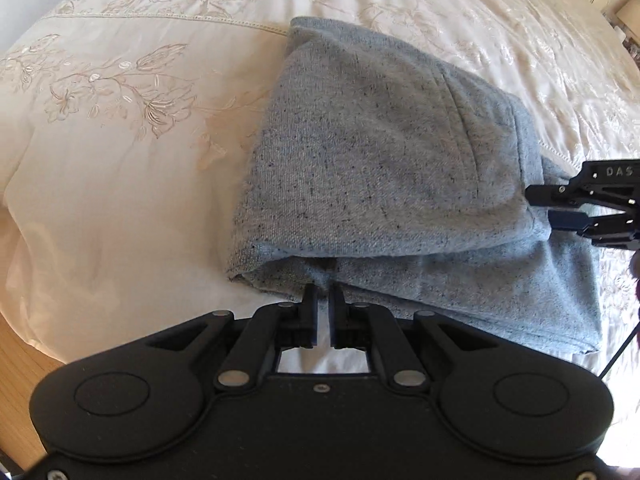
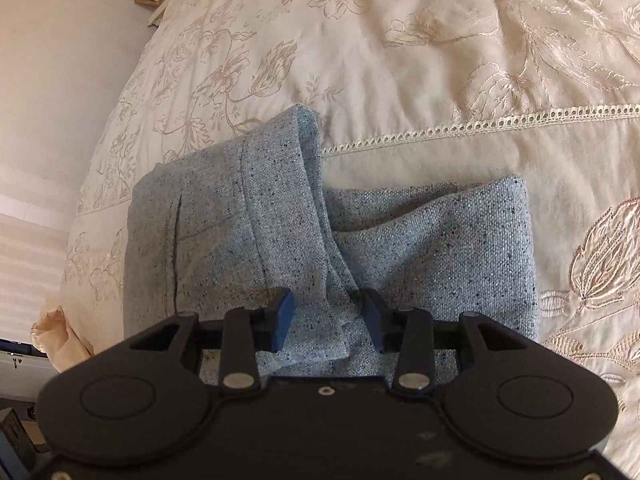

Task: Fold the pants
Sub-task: 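Press the folded trousers flat with the left tool while the right tool smooths the cuff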

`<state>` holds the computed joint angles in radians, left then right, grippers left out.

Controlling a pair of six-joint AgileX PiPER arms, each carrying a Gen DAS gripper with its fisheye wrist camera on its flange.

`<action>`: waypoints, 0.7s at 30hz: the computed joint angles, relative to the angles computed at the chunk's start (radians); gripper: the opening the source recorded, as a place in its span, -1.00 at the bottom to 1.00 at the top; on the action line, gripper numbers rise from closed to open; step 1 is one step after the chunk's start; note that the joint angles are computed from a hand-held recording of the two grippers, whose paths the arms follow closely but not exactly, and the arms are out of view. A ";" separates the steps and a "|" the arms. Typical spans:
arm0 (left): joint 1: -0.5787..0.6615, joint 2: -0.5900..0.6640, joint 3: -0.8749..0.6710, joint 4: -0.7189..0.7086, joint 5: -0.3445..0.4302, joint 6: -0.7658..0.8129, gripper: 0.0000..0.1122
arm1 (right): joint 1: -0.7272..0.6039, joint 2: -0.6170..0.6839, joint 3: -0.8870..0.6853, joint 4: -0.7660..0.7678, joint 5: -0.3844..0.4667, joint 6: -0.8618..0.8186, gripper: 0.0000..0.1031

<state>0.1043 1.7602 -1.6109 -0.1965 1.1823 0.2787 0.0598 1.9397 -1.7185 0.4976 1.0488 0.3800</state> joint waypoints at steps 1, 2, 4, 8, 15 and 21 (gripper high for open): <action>-0.003 -0.009 0.003 -0.008 -0.010 -0.003 -0.80 | -0.001 -0.003 0.005 0.005 -0.001 -0.012 -0.18; -0.002 -0.020 0.012 -0.022 -0.025 0.002 -0.80 | -0.003 -0.006 0.007 0.010 0.002 -0.025 -0.32; -0.004 -0.034 0.016 -0.049 -0.035 0.011 -0.80 | -0.015 -0.022 0.016 0.041 0.019 -0.071 -0.76; -0.034 0.001 -0.012 -0.071 -0.035 -0.001 -0.80 | 0.027 -0.007 -0.090 -0.050 0.073 -0.064 -0.77; -0.082 0.086 -0.035 0.033 -0.035 -0.076 -0.79 | 0.045 -0.085 -0.178 -0.087 0.081 -0.035 -0.81; -0.074 0.060 -0.004 0.065 -0.058 -0.086 -0.78 | 0.025 -0.311 -0.091 -0.164 0.101 -0.015 -0.97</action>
